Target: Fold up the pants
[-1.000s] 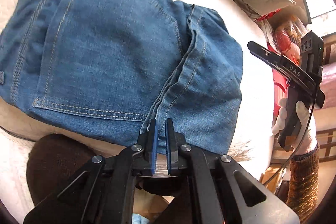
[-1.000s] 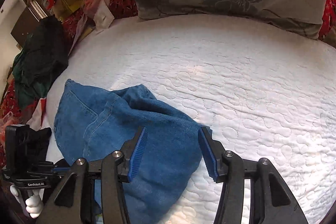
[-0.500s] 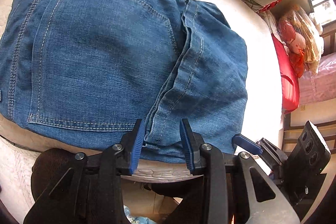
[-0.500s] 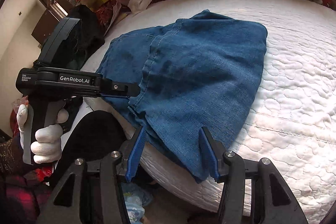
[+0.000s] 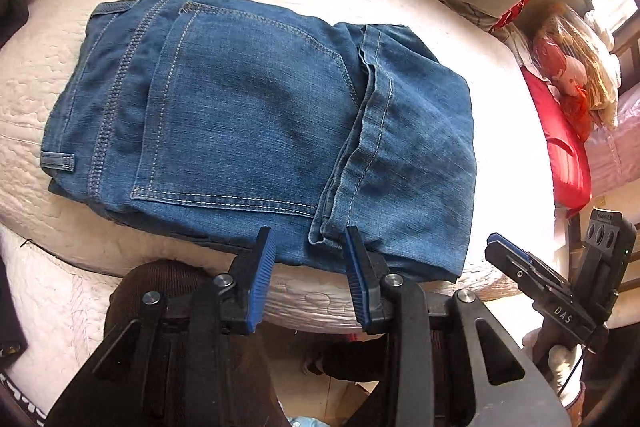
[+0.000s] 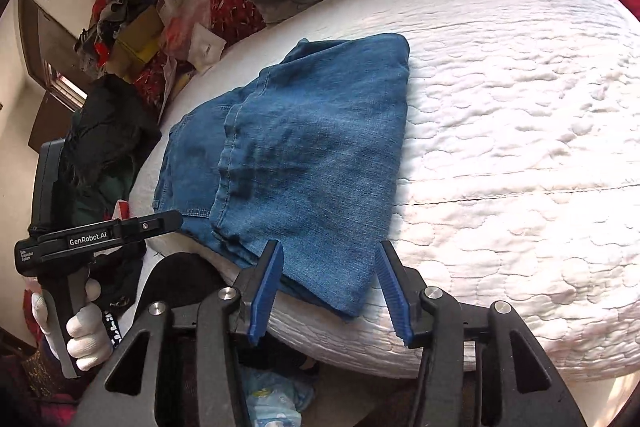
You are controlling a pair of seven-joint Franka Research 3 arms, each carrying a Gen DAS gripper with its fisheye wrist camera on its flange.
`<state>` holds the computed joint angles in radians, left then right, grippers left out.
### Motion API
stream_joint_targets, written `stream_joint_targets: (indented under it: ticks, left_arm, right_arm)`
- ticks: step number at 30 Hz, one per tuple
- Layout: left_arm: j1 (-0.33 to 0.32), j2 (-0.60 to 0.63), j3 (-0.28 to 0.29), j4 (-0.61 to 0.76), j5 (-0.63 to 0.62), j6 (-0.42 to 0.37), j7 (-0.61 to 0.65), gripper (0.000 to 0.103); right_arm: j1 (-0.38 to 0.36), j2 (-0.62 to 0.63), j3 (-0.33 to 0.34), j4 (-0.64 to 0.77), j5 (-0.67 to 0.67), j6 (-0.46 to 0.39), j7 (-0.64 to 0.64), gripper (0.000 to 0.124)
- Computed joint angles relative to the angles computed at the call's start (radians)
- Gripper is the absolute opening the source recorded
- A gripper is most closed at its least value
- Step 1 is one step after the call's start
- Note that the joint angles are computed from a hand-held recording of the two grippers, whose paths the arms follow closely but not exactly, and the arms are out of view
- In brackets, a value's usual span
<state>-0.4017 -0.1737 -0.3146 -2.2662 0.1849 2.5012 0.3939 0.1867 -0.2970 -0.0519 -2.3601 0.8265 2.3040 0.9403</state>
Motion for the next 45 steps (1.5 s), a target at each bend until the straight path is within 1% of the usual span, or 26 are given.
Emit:
stream_joint_targets:
  ticks: [1, 2, 4, 7, 12, 16, 22, 25, 27, 30, 32, 33, 35, 37, 40, 42, 45]
  left_arm:
    - [0.005, -0.005, -0.009, 0.004, 0.032, -0.018, -0.019, 0.032]
    - [0.007, -0.018, -0.016, 0.000, 0.058, -0.033, -0.035, 0.032]
    - [0.010, -0.038, -0.027, -0.003, 0.101, -0.065, -0.061, 0.032]
    - [0.011, -0.056, -0.033, -0.002, 0.141, -0.096, -0.080, 0.032]
    - [0.014, -0.087, -0.047, -0.010, 0.202, -0.145, -0.122, 0.032]
    - [0.016, -0.110, -0.052, -0.022, 0.240, -0.166, -0.152, 0.032]
    - [0.021, -0.131, -0.048, -0.041, 0.259, -0.175, -0.175, 0.032]
    - [0.024, -0.132, -0.046, -0.046, 0.261, -0.174, -0.183, 0.032]
    - [0.026, -0.132, -0.044, -0.050, 0.262, -0.173, -0.184, 0.032]
    - [0.026, -0.129, -0.041, -0.051, 0.259, -0.173, -0.179, 0.032]
    - [0.027, -0.127, -0.040, -0.051, 0.257, -0.175, -0.176, 0.032]
    - [0.027, -0.126, -0.040, -0.051, 0.256, -0.176, -0.176, 0.032]
    - [0.027, -0.126, -0.037, -0.055, 0.251, -0.172, -0.175, 0.032]
    - [0.029, -0.126, -0.036, -0.057, 0.250, -0.173, -0.175, 0.032]
    - [0.030, -0.125, -0.036, -0.057, 0.250, -0.178, -0.174, 0.032]
    - [0.031, -0.125, -0.035, -0.061, 0.248, -0.176, -0.175, 0.032]
    - [0.032, -0.127, -0.030, -0.068, 0.241, -0.169, -0.173, 0.032]
  right_arm:
    - [-0.003, -0.002, 0.000, -0.006, 0.006, 0.011, 0.016, 0.053]
    - [-0.004, -0.003, 0.001, -0.010, 0.011, 0.019, 0.033, 0.058]
    - [-0.004, -0.006, 0.005, -0.020, 0.025, 0.037, 0.069, 0.062]
    - [-0.001, -0.001, 0.006, -0.025, 0.038, 0.042, 0.115, 0.063]
    - [0.002, 0.000, 0.021, -0.030, -0.004, 0.053, 0.181, 0.066]
    - [0.000, 0.005, 0.036, -0.032, -0.062, 0.100, 0.248, 0.072]
    - [-0.017, 0.012, 0.047, -0.045, -0.177, 0.184, 0.352, 0.075]
    - [-0.024, 0.020, 0.049, -0.051, -0.236, 0.206, 0.390, 0.077]
    - [-0.022, 0.028, 0.045, -0.055, -0.252, 0.210, 0.398, 0.077]
    - [-0.008, 0.029, 0.035, -0.072, -0.228, 0.238, 0.381, 0.080]
    - [0.002, 0.029, 0.028, -0.078, -0.199, 0.248, 0.364, 0.087]
    - [0.006, 0.028, 0.028, -0.083, -0.189, 0.259, 0.361, 0.088]
    - [0.018, 0.032, 0.021, -0.084, -0.157, 0.264, 0.331, 0.099]
    - [0.026, 0.034, 0.021, -0.089, -0.127, 0.275, 0.315, 0.103]
    - [0.026, 0.037, 0.028, -0.094, -0.120, 0.295, 0.328, 0.103]
    - [0.035, 0.038, 0.012, -0.098, -0.061, 0.302, 0.311, 0.103]
    - [0.032, 0.045, -0.010, -0.087, 0.011, 0.271, 0.284, 0.103]
